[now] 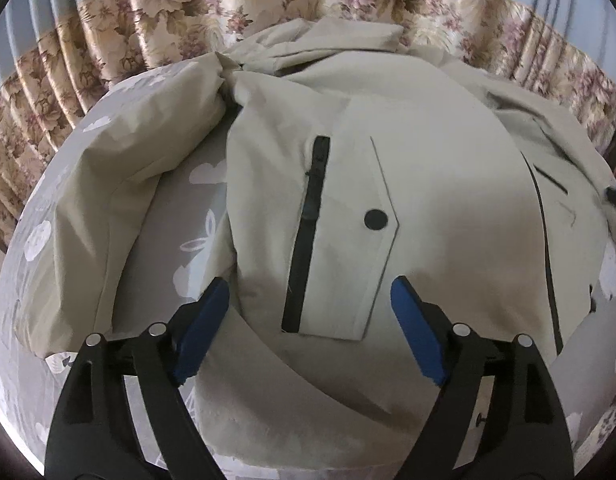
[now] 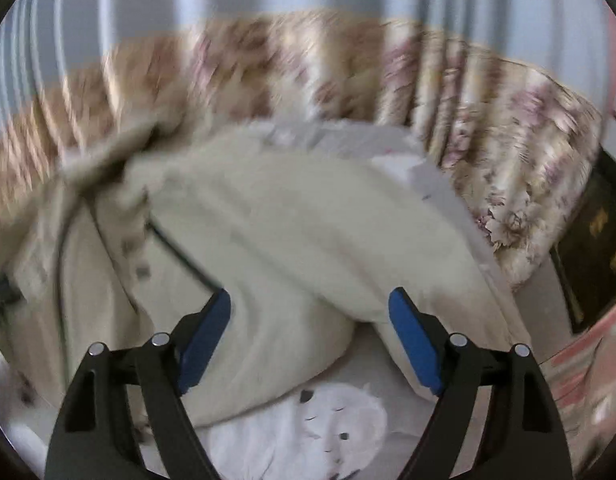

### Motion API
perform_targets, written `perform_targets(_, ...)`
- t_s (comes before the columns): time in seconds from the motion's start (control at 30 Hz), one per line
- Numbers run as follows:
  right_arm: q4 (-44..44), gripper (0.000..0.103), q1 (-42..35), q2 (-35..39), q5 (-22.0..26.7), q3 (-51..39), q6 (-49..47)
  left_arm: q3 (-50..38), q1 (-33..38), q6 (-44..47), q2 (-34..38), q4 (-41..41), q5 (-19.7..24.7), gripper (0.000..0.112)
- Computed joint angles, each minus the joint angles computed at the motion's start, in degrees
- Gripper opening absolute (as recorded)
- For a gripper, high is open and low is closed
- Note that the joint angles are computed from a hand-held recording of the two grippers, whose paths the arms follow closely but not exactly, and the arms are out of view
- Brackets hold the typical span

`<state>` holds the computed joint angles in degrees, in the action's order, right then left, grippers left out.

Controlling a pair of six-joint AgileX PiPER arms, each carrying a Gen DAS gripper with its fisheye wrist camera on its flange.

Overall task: Fold large clothes
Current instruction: 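Lower both tools onto the jacket front and close both on the fabric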

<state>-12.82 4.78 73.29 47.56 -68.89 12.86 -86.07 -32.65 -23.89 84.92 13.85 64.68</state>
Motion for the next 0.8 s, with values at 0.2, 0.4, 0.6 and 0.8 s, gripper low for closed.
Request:
perform_targets(0.2,0.46,0.054,1.38,-0.91,-0.23,0.51,-0.18,2.99,2.12,0.86,-1.37,-2.8,-1.97,0.07)
perform_targets(0.4,2.62,0.054,0.46,2.2,3.22,-0.94,-1.47,3.43,1.75,1.7,-0.73,-3.54,-4.14,0.057)
perform_targets(0.6,4.43,0.053,-4.58,7.68,-0.73,-3.87,-4.02,3.97,6.54,8.35,-1.55,-10.82,-5.58,0.044)
perform_targets(0.8,22.43,0.008,-9.18,9.19,2.77,-7.29,-16.22,2.47,11.02,15.16,-2.03,-16.84,-5.95,0.022)
